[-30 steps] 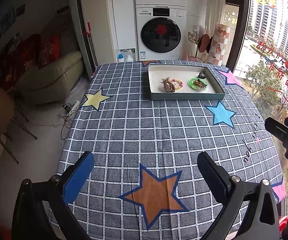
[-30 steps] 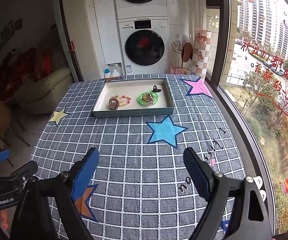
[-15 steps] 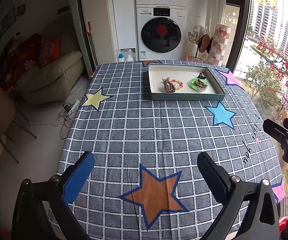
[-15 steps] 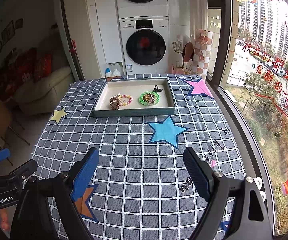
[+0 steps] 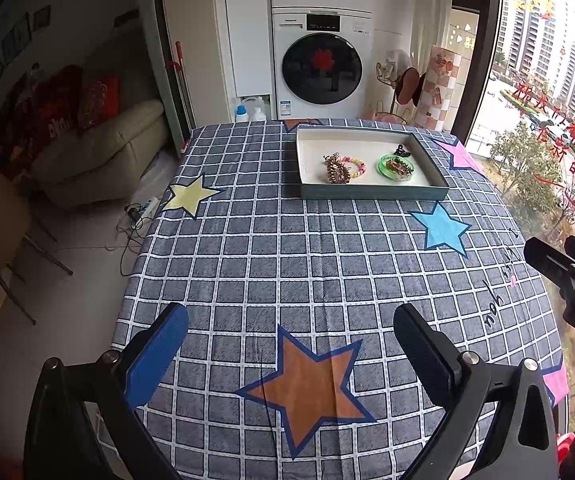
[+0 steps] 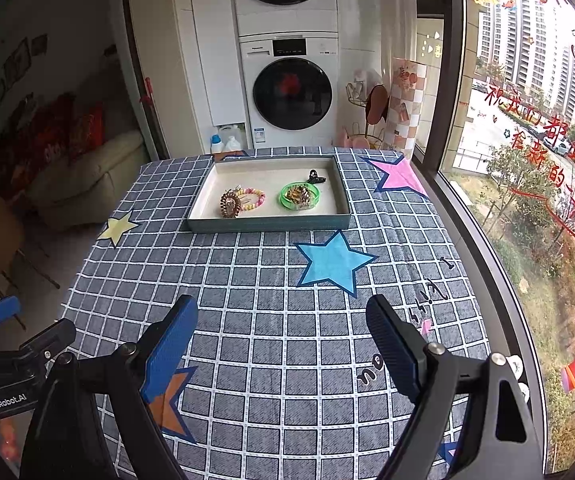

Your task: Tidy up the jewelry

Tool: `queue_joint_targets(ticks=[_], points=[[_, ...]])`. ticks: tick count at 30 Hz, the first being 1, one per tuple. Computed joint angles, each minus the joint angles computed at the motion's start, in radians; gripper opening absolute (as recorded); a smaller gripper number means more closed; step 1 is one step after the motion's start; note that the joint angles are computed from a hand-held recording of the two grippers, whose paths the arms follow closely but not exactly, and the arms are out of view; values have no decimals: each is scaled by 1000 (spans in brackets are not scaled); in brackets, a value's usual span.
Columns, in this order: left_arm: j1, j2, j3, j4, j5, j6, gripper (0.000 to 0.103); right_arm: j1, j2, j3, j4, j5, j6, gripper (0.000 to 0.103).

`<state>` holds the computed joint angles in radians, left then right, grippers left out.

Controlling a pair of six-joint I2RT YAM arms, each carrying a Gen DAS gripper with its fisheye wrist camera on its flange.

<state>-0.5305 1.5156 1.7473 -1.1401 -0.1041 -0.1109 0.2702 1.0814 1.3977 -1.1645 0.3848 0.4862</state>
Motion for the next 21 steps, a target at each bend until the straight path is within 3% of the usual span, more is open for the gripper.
queue_joint_targets(ticks=[21], points=[[-9, -6, -9, -4, -11, -16, 103, -17, -9, -4, -3, -17, -15, 88]])
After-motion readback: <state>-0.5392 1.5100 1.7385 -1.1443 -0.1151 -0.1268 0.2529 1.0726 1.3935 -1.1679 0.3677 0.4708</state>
